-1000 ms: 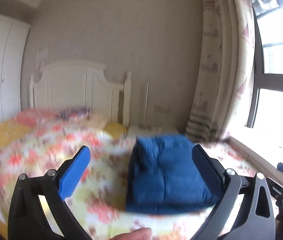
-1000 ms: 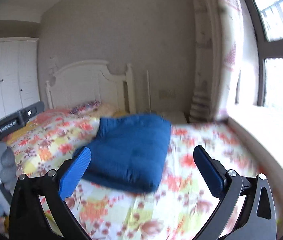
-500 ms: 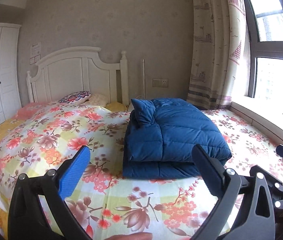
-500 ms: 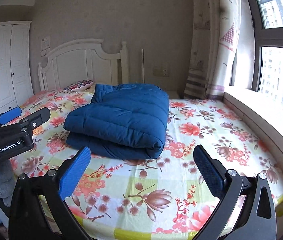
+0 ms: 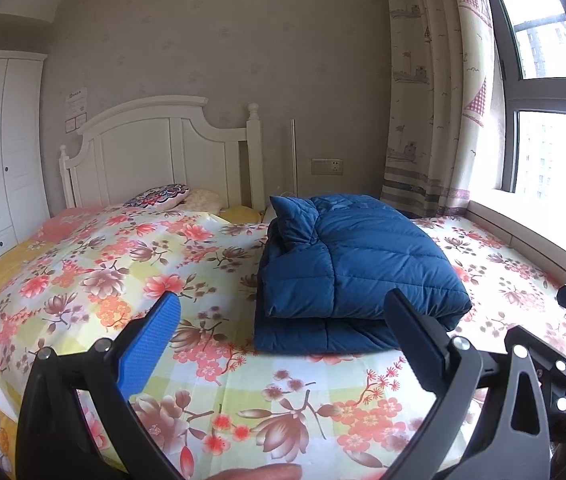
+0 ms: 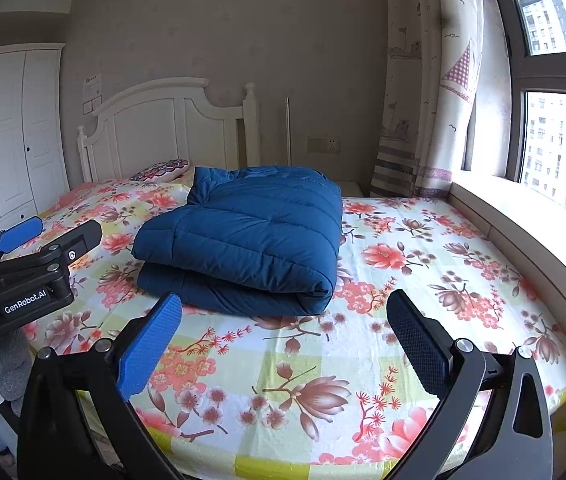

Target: Fold large clothes

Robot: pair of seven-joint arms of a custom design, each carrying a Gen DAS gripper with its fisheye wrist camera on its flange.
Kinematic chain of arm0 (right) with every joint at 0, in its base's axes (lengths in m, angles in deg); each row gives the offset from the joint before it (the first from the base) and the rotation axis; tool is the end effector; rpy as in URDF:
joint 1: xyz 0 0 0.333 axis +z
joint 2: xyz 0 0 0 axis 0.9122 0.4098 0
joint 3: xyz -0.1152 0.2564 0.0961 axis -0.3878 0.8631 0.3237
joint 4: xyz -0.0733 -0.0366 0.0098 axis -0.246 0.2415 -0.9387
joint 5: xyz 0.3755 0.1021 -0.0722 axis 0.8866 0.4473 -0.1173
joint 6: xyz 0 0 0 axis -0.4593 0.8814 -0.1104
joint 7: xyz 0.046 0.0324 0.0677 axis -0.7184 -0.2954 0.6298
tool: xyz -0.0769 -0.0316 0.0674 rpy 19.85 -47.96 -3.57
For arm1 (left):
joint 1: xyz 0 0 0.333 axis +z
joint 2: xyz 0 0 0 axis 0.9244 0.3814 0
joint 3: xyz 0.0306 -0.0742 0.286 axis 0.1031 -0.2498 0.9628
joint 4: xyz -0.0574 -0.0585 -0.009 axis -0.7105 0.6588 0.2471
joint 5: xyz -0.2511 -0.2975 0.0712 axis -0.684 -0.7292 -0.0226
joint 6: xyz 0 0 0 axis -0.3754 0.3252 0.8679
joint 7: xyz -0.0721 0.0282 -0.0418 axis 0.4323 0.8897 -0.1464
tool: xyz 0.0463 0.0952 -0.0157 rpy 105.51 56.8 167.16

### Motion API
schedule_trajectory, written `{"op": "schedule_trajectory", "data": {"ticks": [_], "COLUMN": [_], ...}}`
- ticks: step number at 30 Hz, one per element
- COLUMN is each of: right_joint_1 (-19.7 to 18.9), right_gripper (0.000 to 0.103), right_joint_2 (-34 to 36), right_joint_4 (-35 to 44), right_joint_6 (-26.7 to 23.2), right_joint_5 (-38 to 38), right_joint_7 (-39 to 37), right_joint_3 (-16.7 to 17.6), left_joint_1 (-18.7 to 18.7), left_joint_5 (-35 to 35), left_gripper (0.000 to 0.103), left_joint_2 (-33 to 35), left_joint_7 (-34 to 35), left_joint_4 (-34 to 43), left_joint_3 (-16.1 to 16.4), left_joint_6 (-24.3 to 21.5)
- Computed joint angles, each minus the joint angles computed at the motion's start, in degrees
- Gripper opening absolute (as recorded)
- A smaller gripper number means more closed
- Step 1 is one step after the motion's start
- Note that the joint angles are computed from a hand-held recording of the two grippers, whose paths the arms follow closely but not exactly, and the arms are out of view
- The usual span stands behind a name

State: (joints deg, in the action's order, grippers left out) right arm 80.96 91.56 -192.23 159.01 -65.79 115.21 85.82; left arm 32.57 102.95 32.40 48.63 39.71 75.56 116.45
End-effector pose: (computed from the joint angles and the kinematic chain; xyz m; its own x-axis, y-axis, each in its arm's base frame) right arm 0.6493 0.2103 0.4847 0.3195 -0.9476 -0.0007 -0.3449 -0.1156 -0.9315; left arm 0.6983 -0.3978 0.5226 0.2143 -0.9761 -0.0350 -0.3370 -0.0403 -0.9406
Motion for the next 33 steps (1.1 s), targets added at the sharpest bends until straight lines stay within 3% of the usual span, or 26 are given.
{"op": "schedule_trajectory", "data": {"ticks": [26,33], "right_joint_1": [1.0,-0.6], "right_gripper": [0.099,0.099], "right_joint_2": [0.1,0.1], "right_joint_4": [-0.1,-0.2], "right_joint_6": [0.6,0.4], "right_joint_5": [0.5,-0.2], "right_joint_7": [-0.6,-0.5], "right_joint_3": [-0.7,1.0], "left_joint_1": [0.1,0.1], "left_joint_5": [1.1,1.3], "left_gripper": [0.101,0.101], "left_joint_2": [-1.2,-1.7], "left_joint_7": [-1.0,-1.1], "left_joint_4": [-2.3,-3.1], "left_joint_3": [-0.3,-0.5], "left_joint_6": [0.5,0.6]}}
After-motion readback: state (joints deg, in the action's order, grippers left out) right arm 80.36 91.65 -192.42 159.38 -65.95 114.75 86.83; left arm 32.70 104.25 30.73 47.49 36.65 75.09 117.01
